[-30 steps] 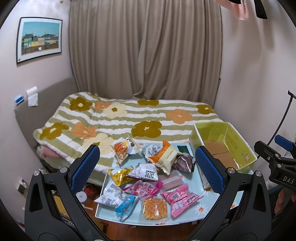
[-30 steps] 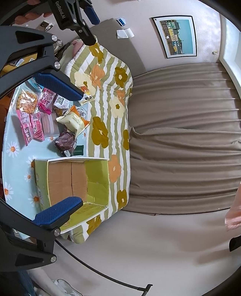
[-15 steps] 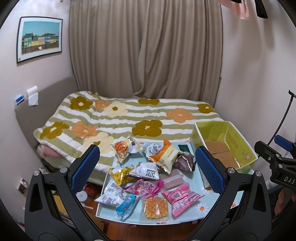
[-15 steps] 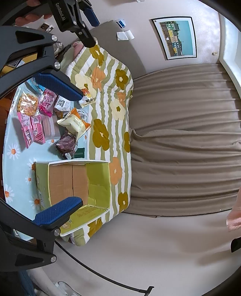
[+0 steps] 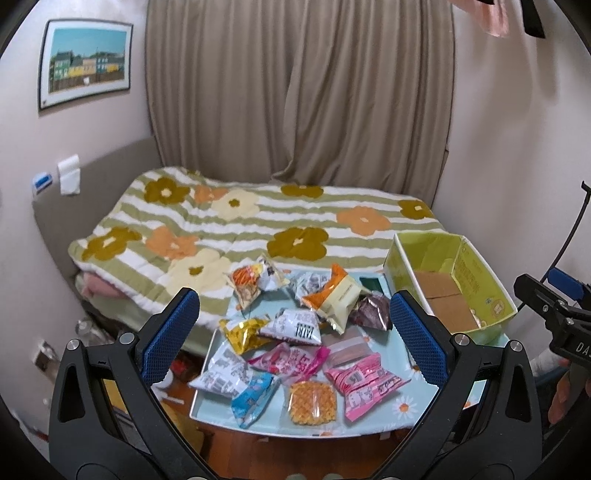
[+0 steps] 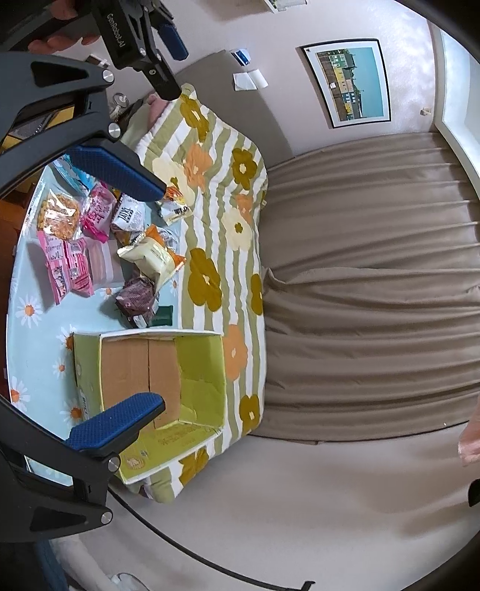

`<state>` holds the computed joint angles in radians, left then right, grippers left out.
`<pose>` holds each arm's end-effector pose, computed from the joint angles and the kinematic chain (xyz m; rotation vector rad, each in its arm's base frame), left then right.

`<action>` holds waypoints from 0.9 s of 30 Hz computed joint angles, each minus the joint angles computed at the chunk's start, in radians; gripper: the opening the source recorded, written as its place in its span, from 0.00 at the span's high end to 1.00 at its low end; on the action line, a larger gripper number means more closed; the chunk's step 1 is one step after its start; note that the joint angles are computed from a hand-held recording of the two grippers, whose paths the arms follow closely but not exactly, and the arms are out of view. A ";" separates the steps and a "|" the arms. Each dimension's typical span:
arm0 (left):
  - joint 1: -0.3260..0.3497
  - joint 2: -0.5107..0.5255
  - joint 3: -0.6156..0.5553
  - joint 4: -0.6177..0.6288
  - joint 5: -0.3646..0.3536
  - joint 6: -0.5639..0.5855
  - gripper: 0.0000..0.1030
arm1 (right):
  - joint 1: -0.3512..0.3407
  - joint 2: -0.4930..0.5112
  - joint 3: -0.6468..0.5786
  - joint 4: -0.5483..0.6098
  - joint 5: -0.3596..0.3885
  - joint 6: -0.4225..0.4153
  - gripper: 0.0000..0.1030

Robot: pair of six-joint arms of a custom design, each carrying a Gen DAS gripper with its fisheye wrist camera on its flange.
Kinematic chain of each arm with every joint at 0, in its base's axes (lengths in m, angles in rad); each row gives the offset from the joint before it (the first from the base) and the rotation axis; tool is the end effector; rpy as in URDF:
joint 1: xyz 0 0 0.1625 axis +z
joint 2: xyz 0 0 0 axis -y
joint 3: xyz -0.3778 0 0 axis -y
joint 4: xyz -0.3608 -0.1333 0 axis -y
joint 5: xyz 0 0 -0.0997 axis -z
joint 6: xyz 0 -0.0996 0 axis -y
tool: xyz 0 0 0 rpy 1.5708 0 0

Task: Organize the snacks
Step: 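Grasp the white TAIPE bag with left tool while right tool grasps orange-cream bag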

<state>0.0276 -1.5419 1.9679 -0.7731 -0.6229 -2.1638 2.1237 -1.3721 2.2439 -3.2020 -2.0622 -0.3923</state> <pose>-0.3127 -0.2229 0.2775 0.0693 1.9694 -1.2763 0.3043 -0.3287 0.2616 0.9238 -2.3616 1.0545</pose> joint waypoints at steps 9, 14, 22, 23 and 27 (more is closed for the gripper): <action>0.082 -0.059 0.101 -0.199 -0.094 0.109 0.01 | -0.103 0.025 0.006 0.125 0.097 -0.023 0.00; 0.160 -0.090 0.157 -0.320 -0.084 0.226 0.01 | -0.150 0.089 -0.027 0.157 0.141 -0.039 0.00; 0.373 -0.131 0.229 -0.669 0.001 0.622 0.01 | -0.161 0.266 -0.205 0.219 0.161 0.088 0.00; 0.411 -0.128 0.238 -0.751 0.003 0.703 0.01 | -0.159 0.295 -0.234 0.229 0.150 0.112 0.00; 0.560 -0.075 0.261 -1.068 -0.021 1.006 0.01 | -0.160 0.404 -0.337 0.271 0.117 0.197 0.00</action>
